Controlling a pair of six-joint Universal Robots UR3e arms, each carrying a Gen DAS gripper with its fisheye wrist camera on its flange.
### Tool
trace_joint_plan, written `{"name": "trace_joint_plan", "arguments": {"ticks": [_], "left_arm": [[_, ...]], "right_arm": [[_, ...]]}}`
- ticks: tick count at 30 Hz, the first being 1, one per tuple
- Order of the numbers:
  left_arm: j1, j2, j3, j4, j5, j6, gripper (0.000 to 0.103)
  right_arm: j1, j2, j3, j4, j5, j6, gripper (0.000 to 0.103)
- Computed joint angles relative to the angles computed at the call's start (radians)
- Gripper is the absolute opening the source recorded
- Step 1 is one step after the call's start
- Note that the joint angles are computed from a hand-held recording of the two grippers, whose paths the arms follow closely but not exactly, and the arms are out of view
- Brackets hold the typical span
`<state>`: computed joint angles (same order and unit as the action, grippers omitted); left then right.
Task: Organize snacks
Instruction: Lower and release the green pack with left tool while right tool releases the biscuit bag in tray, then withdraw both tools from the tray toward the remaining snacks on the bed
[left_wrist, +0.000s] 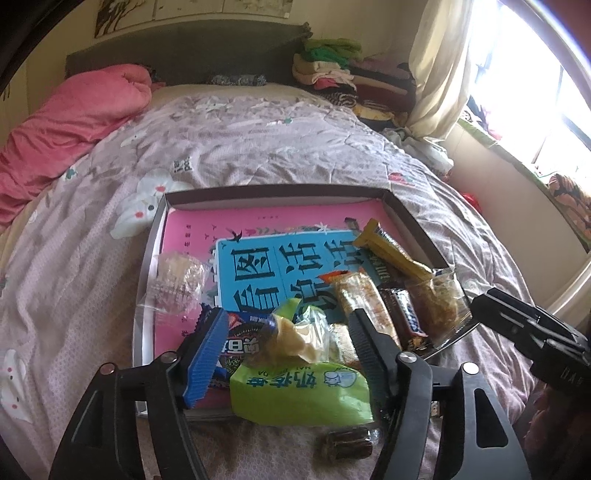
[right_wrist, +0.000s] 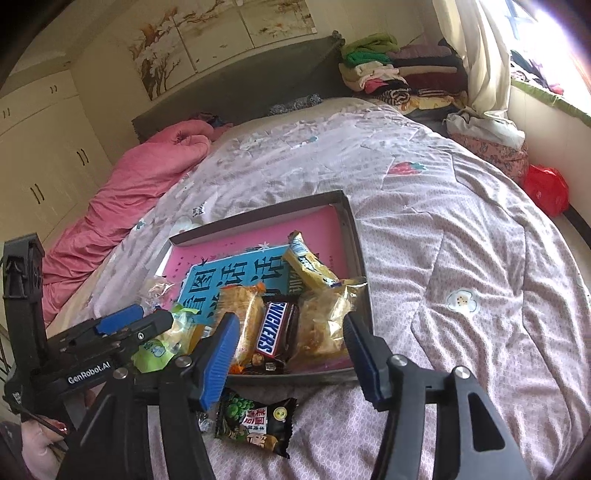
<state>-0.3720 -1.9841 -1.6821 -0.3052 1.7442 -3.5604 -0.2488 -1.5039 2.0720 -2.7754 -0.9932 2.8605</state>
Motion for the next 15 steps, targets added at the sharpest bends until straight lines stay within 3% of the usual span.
{"name": "trace_joint_plan", "arguments": {"ticks": [15], "left_arm": [[-0.024,0.156,-0.119,0.016,0.024,0.032,0.072]], "right_arm": [[-0.035,-0.112,0.075,0.07,0.041,-0.068,0.063]]}}
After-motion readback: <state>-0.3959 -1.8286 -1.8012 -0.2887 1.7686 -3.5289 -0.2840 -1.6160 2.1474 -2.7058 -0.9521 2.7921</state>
